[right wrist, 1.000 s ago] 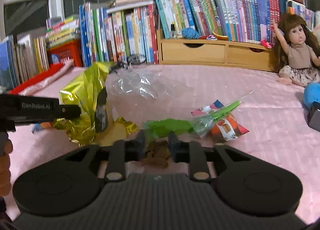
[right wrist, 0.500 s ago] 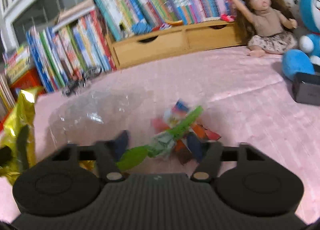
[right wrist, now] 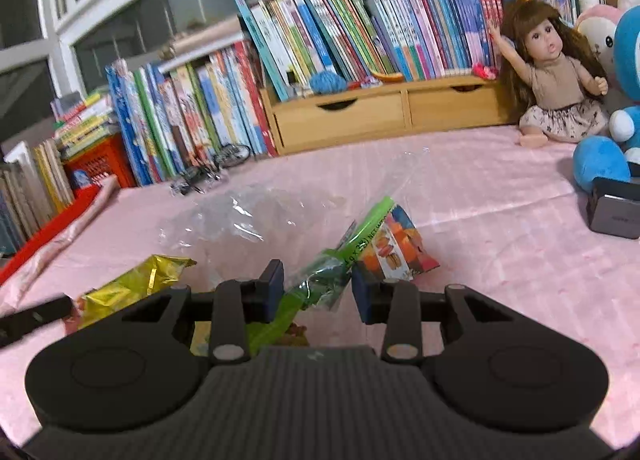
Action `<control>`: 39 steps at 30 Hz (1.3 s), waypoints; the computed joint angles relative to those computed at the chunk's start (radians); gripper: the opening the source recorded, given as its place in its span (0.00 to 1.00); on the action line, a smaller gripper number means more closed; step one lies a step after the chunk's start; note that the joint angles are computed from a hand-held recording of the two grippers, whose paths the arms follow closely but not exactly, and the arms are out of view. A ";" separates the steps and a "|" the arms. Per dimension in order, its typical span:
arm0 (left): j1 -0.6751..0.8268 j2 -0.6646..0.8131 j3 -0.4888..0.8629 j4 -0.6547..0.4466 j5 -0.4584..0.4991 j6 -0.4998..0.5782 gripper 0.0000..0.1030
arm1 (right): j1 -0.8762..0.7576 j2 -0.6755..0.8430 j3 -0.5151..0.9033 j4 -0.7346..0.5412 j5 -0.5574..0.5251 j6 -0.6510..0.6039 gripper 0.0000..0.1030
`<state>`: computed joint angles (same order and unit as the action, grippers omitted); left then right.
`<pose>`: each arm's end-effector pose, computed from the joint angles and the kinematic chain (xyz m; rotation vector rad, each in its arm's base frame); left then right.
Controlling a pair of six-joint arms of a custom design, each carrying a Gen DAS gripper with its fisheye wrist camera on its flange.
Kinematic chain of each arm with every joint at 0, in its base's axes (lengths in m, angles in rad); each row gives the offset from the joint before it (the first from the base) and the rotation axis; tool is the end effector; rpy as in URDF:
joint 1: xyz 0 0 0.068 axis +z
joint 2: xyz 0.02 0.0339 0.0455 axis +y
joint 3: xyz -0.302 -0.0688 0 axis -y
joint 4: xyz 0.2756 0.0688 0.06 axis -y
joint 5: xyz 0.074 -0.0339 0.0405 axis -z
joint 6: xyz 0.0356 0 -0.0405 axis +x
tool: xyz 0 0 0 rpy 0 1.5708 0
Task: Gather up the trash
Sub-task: 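Grasp the gold foil wrapper with the left tool while the right tool grasps the green plastic strip, then lower both held items past the table edge over the bin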
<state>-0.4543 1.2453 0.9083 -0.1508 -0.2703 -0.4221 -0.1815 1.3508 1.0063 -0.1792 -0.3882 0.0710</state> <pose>0.2729 -0.1227 0.3144 -0.1342 2.0458 -0.2699 0.3235 -0.0457 0.3181 0.0274 2.0690 0.3380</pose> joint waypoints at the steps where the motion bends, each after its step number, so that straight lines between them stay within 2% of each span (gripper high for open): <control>1: -0.002 -0.011 -0.023 0.018 -0.005 -0.016 0.61 | -0.004 -0.011 -0.006 -0.003 -0.007 -0.007 0.40; 2: -0.003 -0.021 -0.046 0.039 -0.010 -0.030 0.76 | -0.006 -0.019 -0.012 -0.005 -0.010 -0.015 0.40; 3: 0.001 -0.027 -0.060 0.050 -0.002 -0.038 0.78 | -0.004 -0.029 -0.021 -0.004 -0.007 -0.030 0.40; 5: 0.026 -0.025 -0.061 0.042 0.067 -0.073 0.80 | 0.004 -0.045 -0.042 0.001 0.002 -0.053 0.41; 10: 0.091 0.040 -0.020 0.001 0.240 -0.264 0.79 | 0.028 -0.062 -0.075 -0.003 0.014 -0.085 0.41; 12: 0.099 0.089 0.000 0.011 0.244 -0.307 0.68 | 0.037 -0.069 -0.089 -0.006 0.014 -0.095 0.41; 13: 0.106 0.119 0.025 -0.015 0.251 -0.319 0.48 | 0.040 -0.075 -0.095 -0.007 0.012 -0.099 0.41; 17: 0.087 0.113 0.020 0.002 0.226 -0.284 0.46 | 0.034 -0.111 -0.121 -0.014 -0.011 -0.121 0.41; 24: -0.026 -0.014 -0.010 -0.007 0.038 -0.126 0.46 | -0.027 -0.188 -0.151 -0.049 -0.128 -0.117 0.41; 28: -0.073 -0.109 -0.031 -0.071 0.000 -0.098 0.46 | -0.061 -0.258 -0.181 -0.089 -0.201 -0.141 0.41; 34: -0.269 -0.307 -0.096 -0.248 -0.193 -0.115 0.46 | -0.130 -0.394 -0.237 -0.215 -0.330 -0.214 0.41; 36: -0.357 -0.360 -0.112 -0.325 -0.264 -0.149 0.46 | -0.160 -0.438 -0.255 -0.271 -0.371 -0.255 0.41; 39: -0.451 -0.408 -0.115 -0.437 -0.316 -0.211 0.46 | -0.211 -0.483 -0.268 -0.377 -0.432 -0.325 0.41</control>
<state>-0.9053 0.8375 0.7937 -0.5879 -0.5867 -0.6327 -0.3928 0.8678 0.7382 -0.5566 -0.8201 -0.2543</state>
